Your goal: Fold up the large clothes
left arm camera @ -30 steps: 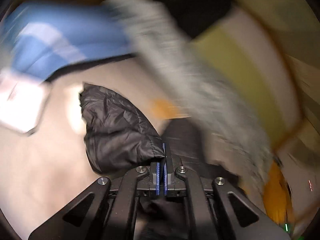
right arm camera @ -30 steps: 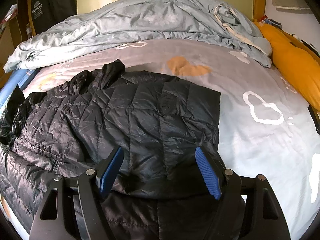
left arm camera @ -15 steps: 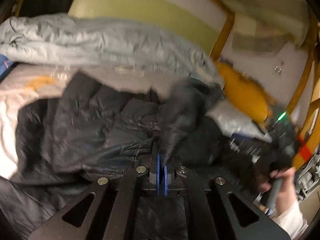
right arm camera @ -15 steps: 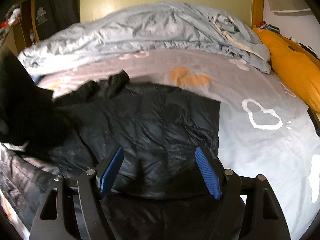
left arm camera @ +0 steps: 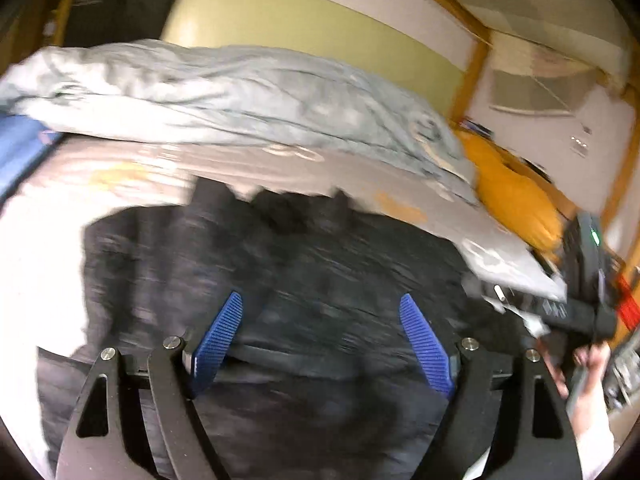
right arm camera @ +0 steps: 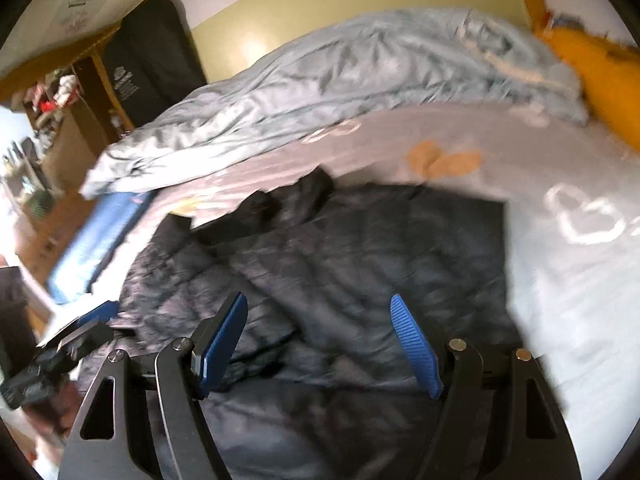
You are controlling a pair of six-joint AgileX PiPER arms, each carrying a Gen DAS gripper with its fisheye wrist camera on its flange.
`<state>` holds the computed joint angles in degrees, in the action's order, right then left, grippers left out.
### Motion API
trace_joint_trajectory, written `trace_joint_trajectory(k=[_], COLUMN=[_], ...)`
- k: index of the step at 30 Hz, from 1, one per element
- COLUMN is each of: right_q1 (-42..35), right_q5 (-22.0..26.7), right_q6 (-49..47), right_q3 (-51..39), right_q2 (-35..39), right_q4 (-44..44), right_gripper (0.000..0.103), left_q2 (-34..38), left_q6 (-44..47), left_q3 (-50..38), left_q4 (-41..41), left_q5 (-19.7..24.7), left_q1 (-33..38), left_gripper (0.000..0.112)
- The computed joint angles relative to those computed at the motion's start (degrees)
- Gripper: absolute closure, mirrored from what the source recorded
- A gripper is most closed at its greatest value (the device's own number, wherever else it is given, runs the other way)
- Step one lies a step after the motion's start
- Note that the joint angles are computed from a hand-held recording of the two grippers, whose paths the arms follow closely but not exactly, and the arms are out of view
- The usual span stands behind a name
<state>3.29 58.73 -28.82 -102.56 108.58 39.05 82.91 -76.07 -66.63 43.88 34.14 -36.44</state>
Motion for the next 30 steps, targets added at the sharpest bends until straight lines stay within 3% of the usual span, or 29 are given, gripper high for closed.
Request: trace_joint_trajectory(k=[9, 11, 13, 15, 16, 21, 24, 27, 30], right_q1=[8.07, 9.84, 11.81, 13.52, 14.09, 12.13, 8.96, 7.98, 6.48], right_q5=[3.53, 2.13, 0.44, -1.84, -3.75, -14.08, -15.83, -18.93, -16.69], right_q6=[1.20, 1.42, 1.46, 0.91, 1.39, 3.05, 7.36, 14.66, 16.91], right_q3=[0.36, 1.78, 3.11, 4.61, 5.67, 9.62, 7.11, 5.94, 1.77], right_q2=[3.16, 2.88, 2.33, 1.40, 0.49, -5.22, -5.04, -4.09, -1.00], right_q4=[-2.71, -4.36, -6.90, -9.75, -11.57, -16.44, -21.22, -31.61, -35.15], right_gripper=[0.027, 0.030, 0.049, 0.092, 0.096, 0.099, 0.099, 0.099, 0.099], left_q2=[-6.18, -7.04, -7.96, -7.83, -7.40, -4.90, -3.60, -1.77, 2.65], left_q6=[-10.30, -9.97, -10.33, -10.01, -9.49, -9.21, -9.93, -8.32, -7.17], left_q3=[7.12, 8.24, 9.38, 9.54, 9.28, 8.07, 7.41, 6.20, 2.50], left_q4=[10.21, 8.96, 8.17, 7.73, 7.40, 7.29, 9.12, 7.72, 5.71], left_q5=[6.04, 4.56, 3.25, 2.98, 3.07, 6.60, 9.20, 10.13, 18.13], left_q1=[5.81, 7.88, 9.25, 9.79, 9.93, 8.87, 7.93, 8.28, 7.88], left_gripper=[0.032, 0.032, 0.032, 0.032, 0.032, 0.032, 0.032, 0.032, 0.032])
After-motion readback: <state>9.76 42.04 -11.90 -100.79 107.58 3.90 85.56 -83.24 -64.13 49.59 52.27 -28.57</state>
